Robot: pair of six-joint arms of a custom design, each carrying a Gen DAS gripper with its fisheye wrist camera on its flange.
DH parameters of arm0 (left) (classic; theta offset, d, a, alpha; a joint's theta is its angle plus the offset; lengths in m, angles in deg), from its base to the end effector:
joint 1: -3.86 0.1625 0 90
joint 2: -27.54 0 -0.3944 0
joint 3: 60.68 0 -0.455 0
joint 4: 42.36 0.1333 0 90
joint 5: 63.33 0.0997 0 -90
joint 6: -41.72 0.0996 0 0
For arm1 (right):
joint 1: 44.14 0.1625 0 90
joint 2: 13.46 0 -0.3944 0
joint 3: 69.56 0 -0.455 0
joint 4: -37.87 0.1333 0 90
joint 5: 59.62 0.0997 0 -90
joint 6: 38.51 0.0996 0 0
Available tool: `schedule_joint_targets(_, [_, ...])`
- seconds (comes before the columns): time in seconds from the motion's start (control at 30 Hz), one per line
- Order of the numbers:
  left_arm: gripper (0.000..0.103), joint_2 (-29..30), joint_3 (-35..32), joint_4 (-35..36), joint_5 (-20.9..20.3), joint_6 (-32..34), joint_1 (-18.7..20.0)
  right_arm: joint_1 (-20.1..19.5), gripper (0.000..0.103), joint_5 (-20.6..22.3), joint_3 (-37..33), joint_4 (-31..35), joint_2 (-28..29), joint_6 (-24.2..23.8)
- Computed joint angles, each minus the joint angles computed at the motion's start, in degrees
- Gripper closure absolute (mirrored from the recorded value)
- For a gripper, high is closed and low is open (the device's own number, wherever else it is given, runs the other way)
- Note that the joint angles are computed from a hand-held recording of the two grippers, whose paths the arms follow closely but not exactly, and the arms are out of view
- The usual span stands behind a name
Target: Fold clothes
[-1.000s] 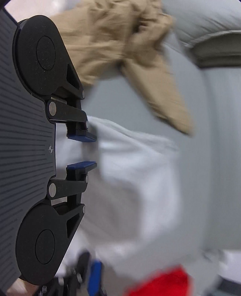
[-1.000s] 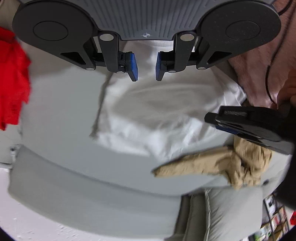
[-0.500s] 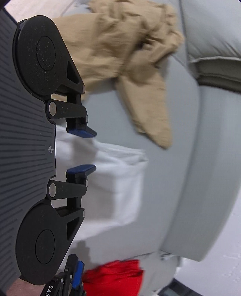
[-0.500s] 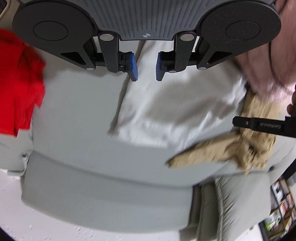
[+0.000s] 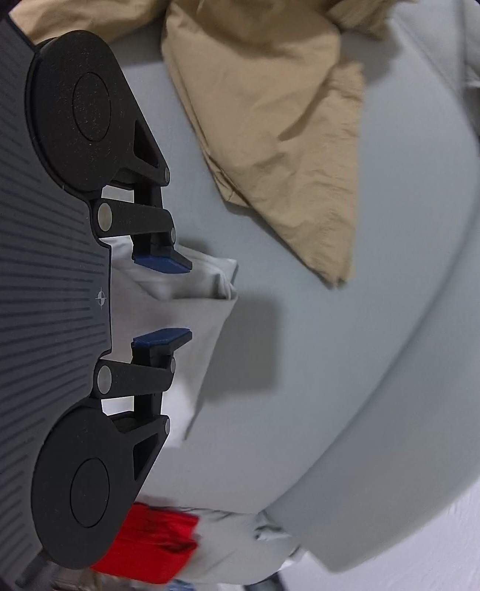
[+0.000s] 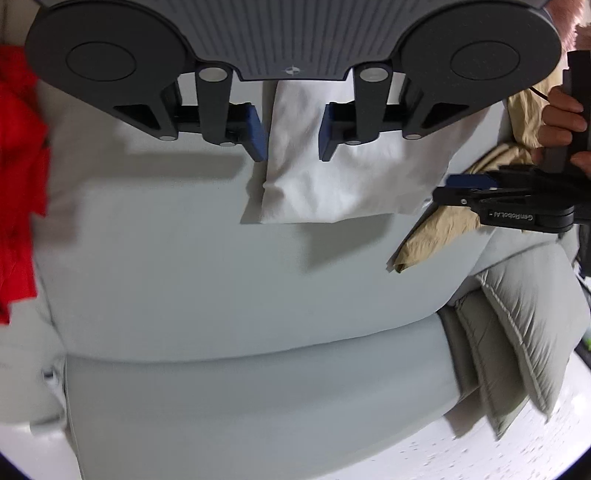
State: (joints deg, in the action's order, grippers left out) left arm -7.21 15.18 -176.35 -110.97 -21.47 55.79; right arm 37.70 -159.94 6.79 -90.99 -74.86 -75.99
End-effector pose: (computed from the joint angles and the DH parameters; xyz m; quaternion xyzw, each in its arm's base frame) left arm -0.3171 -0.7299 0.0196 -0.2116 0.9079 -0.2941 0.2110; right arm 0.0065 -0.7680 0.3422 0.2286 -0.9473 0.1560 0.1611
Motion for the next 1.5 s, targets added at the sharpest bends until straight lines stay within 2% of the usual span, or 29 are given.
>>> schedule_joint_targets(0.07, [0.066, 0.83, -1.45, 1.22, 0.22, 0.66, 0.39, -0.16, 0.068, -0.07, -0.61, 0.1, 0.58, 0.0])
schedule_joint_targets(0.2, [0.082, 2.09, -2.81, -2.08, -2.21, 3.05, 1.57, -0.47, 0.069, -0.62, -1.12, -0.97, 1.42, -0.25])
schedule_joint_targets(0.27, [0.086, 2.39, -3.02, -3.3, -2.96, 3.48, 1.82, -0.73, 0.069, -0.6, -1.41, -1.55, 1.79, 0.34])
schedule_joint_targets(0.4, [0.087, 3.07, -3.65, -3.88, -3.99, 3.47, 2.54, -1.13, 0.069, -0.46, -2.74, -1.83, 2.98, 1.38])
schedule_joint_targets(0.53, [0.087, 2.75, -1.85, -8.33, -4.36, 2.52, 3.28, -1.44, 0.069, 0.38, -5.74, -0.77, 5.37, 2.99])
schedule_joint_targets(0.8, [0.093, 2.22, 1.57, -16.18, -4.64, 3.4, 3.7, -2.35, 0.068, 4.0, -13.1, 4.35, 11.6, 11.2])
schedule_joint_targets(0.83, [0.099, 2.31, 1.47, -16.44, -4.22, 3.65, 3.62, -2.35, 0.078, 4.07, -13.38, 4.51, 12.0, 11.64])
schedule_joint_targets(0.87, [0.099, 2.5, 1.54, -17.35, -2.89, 4.37, 3.33, -2.31, 0.098, 4.31, -12.8, 3.14, 11.99, 11.13])
schedule_joint_targets(0.97, [0.101, 3.29, 2.16, -20.94, 2.09, 7.75, 2.2, -1.97, 0.099, 4.94, -8.03, -5.6, 10.26, 6.7])
schedule_joint_targets(1.03, [0.101, 4.22, 2.16, -21.94, 4.57, 10.49, 1.96, -1.69, 0.099, 3.96, -5.52, -9.67, 9.64, 3.0])
schedule_joint_targets(1.1, [0.099, 4.34, 2.34, -21.54, 4.03, 10.57, 2.31, -1.41, 0.098, 1.16, -5.8, -9.91, 10.41, 1.88])
schedule_joint_targets(1.13, [0.092, 4.2, 2.71, -22.12, 3.78, 9.75, 2.41, -1.35, 0.094, 0.16, -6.44, -9.91, 10.82, 3.35])
schedule_joint_targets(1.17, [0.088, 3.61, 3.62, -23.44, 3.27, 7.8, 2.49, -1.34, 0.085, -0.2, -6.91, -10.3, 10.93, 5.31])
schedule_joint_targets(1.2, [0.088, 3.03, 4.41, -24.41, 2.81, 6.06, 2.54, -1.28, 0.084, -0.57, -7.2, -11.09, 10.79, 6.95])
schedule_joint_targets(1.23, [0.082, 2.29, 5.08, -24.37, 2.77, 4.96, 2.36, -1.2, 0.081, -0.98, -7.4, -11.71, 10.63, 7.56])
schedule_joint_targets(1.27, [0.076, 1.19, 6.06, -23.99, 3.44, 4.25, 1.8, -1.15, 0.077, -1.01, -7.69, -11.88, 10.17, 7.14])
schedule_joint_targets(1.3, [0.066, 0.25, 6.96, -23.72, 4.34, 4.16, 1.12, -1.13, 0.077, -0.73, -7.99, -11.45, 9.52, 6.26])
schedule_joint_targets(1.33, [0.066, -0.26, 7.69, -23.81, 5.79, 5.64, 0.18, -1.11, 0.077, -0.21, -8.1, -10.39, 8.78, 5.27])
schedule_joint_targets(1.4, [0.074, -1.22, 9.1, -24.33, 8.14, 8.77, -1.55, -1.03, 0.077, 0.88, -7.68, -7.7, 7.28, 3.08])
schedule_joint_targets(1.5, [0.098, -0.87, 9.3, -25.71, 3.68, 16.2, -2.94, -0.52, 0.077, 1.81, -5.26, -4.17, 5.17, -1.84])
